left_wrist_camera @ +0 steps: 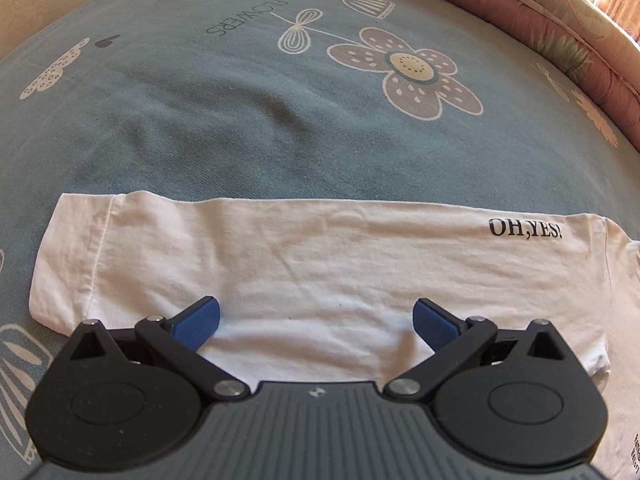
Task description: Fold clothes
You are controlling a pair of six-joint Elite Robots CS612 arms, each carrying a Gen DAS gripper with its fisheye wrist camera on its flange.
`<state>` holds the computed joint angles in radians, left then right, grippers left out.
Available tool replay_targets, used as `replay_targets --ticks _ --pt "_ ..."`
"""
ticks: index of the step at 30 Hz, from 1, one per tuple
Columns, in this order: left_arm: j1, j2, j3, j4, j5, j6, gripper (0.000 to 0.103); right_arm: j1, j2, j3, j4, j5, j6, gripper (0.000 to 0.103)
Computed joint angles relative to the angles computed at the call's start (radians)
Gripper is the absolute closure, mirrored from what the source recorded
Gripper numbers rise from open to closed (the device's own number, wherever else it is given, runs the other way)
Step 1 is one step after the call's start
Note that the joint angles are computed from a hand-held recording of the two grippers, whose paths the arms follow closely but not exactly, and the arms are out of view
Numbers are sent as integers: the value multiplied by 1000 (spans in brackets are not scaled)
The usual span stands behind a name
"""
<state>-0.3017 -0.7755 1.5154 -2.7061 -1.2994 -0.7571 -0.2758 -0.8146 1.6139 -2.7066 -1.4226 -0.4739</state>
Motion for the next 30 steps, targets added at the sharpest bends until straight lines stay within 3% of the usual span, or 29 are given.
replay_targets --ticks 3,7,9,11,14,16,18,20,26,30 --pt "4 -21 35 -22 5 -20 1 2 1 -9 23 -6 0 0" --pt "24 -26 55 -132 25 -67 1 4 3 -20 48 -14 0 0" --pt "33 -15 38 -124 53 -55 1 6 4 -28 63 -19 0 0" --pt "45 -5 26 -86 46 -71 1 9 6 -38 85 -29 1 0" --pt "48 -7 29 -85 29 -24 1 18 10 -66 146 -58 9 0" --pt "49 -23 56 -139 19 -51 1 28 14 -104 240 -86 12 0" --pt "45 -45 97 -213 27 -122 1 31 16 -150 359 -66 -1 0" --pt "42 -63 140 -294 25 -203 1 33 7 -164 382 -18 -9 0" --pt "46 -55 234 -562 -71 -444 1 58 -6 -165 327 99 -9 0" --pt "43 -44 271 -625 -39 -603 1 75 -8 -151 305 210 -43 0"
